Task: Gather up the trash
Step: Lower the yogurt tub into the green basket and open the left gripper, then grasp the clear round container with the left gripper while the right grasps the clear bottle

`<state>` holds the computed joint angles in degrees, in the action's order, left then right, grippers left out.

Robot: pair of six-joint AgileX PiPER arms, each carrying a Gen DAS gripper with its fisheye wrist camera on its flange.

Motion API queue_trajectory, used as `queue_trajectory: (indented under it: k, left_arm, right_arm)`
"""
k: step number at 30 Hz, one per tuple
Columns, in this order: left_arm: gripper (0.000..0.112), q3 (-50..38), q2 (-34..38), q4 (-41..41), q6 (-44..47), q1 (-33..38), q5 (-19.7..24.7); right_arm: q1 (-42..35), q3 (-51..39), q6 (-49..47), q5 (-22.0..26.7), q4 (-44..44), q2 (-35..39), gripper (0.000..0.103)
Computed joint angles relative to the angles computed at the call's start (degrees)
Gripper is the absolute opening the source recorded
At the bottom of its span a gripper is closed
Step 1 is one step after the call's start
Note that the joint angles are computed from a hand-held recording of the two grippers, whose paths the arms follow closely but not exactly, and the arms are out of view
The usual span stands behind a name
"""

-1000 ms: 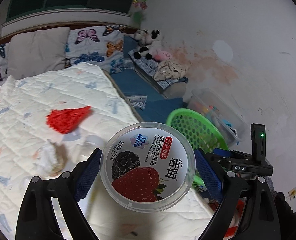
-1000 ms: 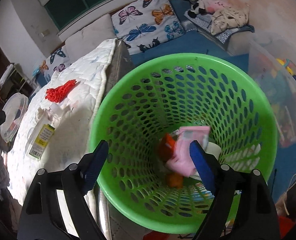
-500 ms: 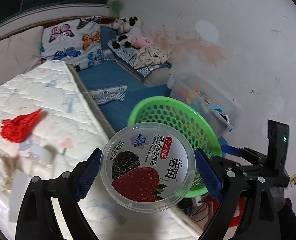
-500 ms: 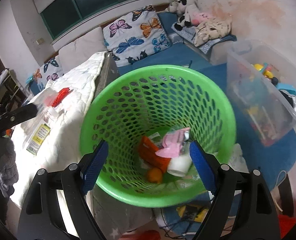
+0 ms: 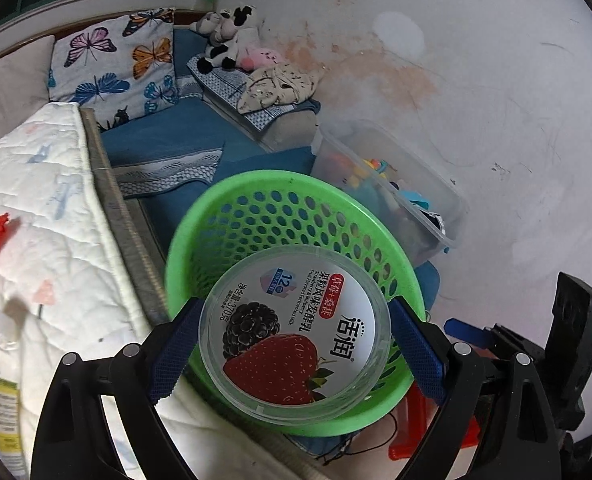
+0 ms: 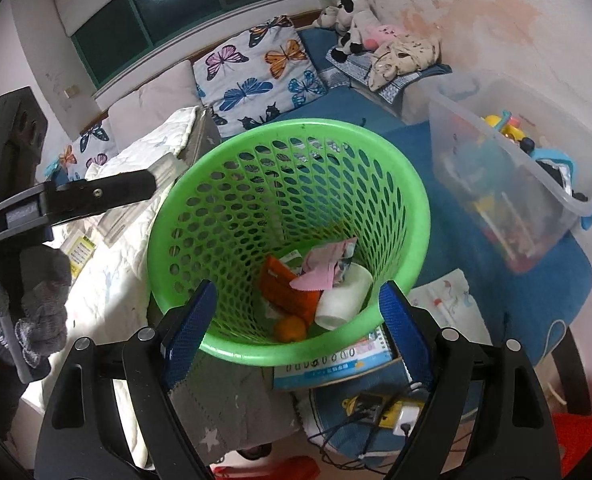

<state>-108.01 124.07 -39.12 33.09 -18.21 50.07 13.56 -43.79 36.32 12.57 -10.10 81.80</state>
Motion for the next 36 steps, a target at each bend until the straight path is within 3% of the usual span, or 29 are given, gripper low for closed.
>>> queue_trajectory:
  k: [12, 19, 36]
  left_arm:
    - [0.093, 3.1, -1.2, -4.9, 4.1, 1.0, -0.5]
    - [0.093, 9.9, -6.2, -5.9, 7.2, 3.3, -2.3]
    - [0.087, 25.4, -17.8, -7.9, 16.2, 18.8, -7.8]
  right_arm:
    - [1.1, 0.7, 2.0, -0.9, -0.5, -0.6, 0.083]
    - [3.6, -0.6, 6.0, -0.3, -4.2, -0.6, 0.083]
    - [13.5, -9.2, 17.5, 2.8, -14.7, 5.3, 0.083]
